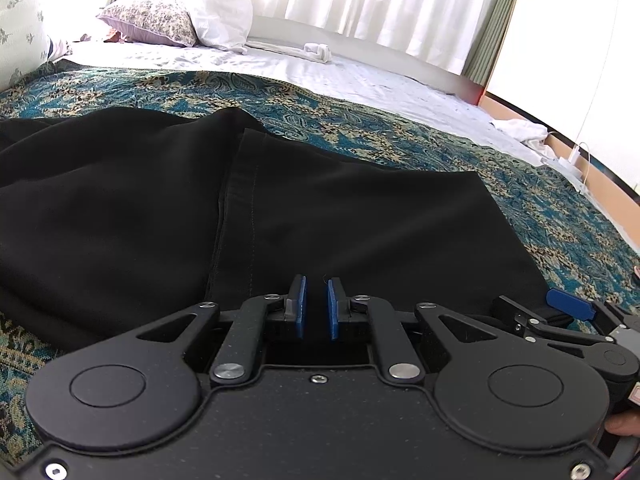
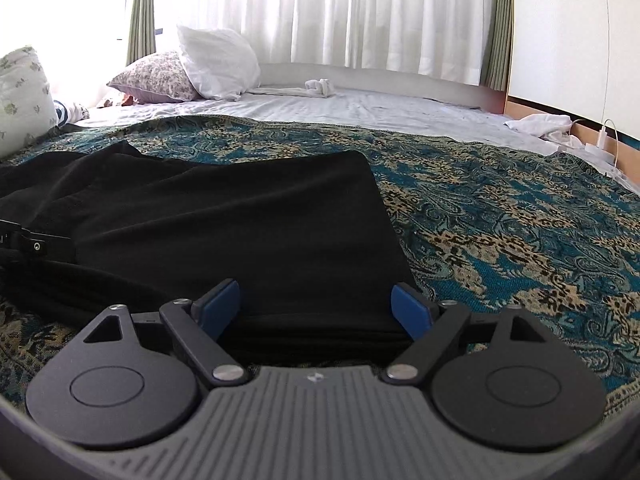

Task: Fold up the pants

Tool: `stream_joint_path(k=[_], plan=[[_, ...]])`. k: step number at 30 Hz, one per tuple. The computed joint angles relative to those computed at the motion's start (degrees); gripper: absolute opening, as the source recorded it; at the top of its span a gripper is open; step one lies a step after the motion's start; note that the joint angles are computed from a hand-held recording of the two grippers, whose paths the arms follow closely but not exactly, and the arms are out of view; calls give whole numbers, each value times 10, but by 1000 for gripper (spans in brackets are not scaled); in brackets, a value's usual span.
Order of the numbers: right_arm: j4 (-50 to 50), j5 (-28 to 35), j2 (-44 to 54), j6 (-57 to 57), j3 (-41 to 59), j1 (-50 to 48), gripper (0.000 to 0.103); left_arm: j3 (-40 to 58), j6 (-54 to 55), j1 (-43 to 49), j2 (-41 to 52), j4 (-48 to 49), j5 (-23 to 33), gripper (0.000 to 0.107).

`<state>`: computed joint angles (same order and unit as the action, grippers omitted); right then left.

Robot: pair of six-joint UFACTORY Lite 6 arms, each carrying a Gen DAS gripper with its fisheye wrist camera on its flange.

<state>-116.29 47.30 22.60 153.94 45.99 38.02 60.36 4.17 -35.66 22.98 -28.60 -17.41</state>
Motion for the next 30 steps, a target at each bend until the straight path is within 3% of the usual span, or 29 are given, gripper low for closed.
stream_joint_path(k=[3, 5, 8, 13, 16, 19, 25, 30], plan=[[13, 5, 4, -11, 6, 6, 91, -7, -45, 9, -14, 45, 11, 19], [25, 7, -2, -20, 7, 10, 91, -21, -38, 12, -34, 39, 12, 39], [27, 19, -21, -14, -3, 23, 92, -49, 22, 15, -74, -17, 0, 57], [17, 27, -29, -17, 32, 46, 93, -62, 62, 61, -107, -66, 18, 65], [9, 5, 7, -37, 102, 53, 94, -58, 150, 83, -109, -156, 24, 69], [13, -19, 63, -65, 189, 64, 94, -72, 154, 107, -122, -159, 23, 77], [71, -75, 191, -144, 384, 83, 94, -85, 181, 147, -134, -182, 25, 83], [192, -104, 285, -281, 520, 91, 94, -100, 157, 178, -141, -157, 19, 87]])
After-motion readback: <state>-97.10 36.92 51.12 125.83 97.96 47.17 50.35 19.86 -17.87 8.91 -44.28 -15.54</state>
